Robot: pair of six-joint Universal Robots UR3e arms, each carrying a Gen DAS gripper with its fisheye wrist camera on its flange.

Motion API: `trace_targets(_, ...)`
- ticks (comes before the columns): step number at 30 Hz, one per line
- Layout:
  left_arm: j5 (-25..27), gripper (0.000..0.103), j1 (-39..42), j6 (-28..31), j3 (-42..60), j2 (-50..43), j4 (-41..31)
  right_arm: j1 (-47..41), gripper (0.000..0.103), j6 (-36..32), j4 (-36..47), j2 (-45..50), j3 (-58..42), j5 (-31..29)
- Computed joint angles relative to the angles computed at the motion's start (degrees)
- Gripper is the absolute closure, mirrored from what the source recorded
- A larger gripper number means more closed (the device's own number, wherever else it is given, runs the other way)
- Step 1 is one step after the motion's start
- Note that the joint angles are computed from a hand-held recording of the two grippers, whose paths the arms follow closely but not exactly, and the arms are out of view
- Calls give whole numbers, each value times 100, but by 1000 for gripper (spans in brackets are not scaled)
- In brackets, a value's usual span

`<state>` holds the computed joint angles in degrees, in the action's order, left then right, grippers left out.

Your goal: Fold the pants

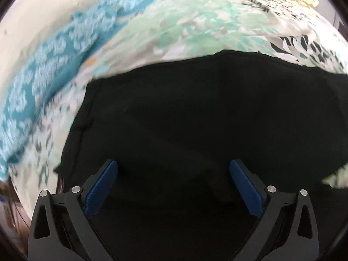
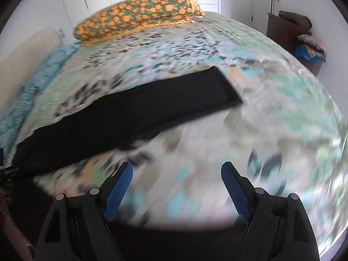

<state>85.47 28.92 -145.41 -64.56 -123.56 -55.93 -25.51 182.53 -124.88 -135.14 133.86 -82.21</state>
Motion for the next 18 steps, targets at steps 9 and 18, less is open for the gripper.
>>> trace_targets(9,-665,1,-935,-59,296,430,-356,1800,13,1538,-1056,218,237,-973)
trace_targets(18,896,1,-2809,-1295,1405,-1162,-357,1888,13,1358,-1051,49,469,-762)
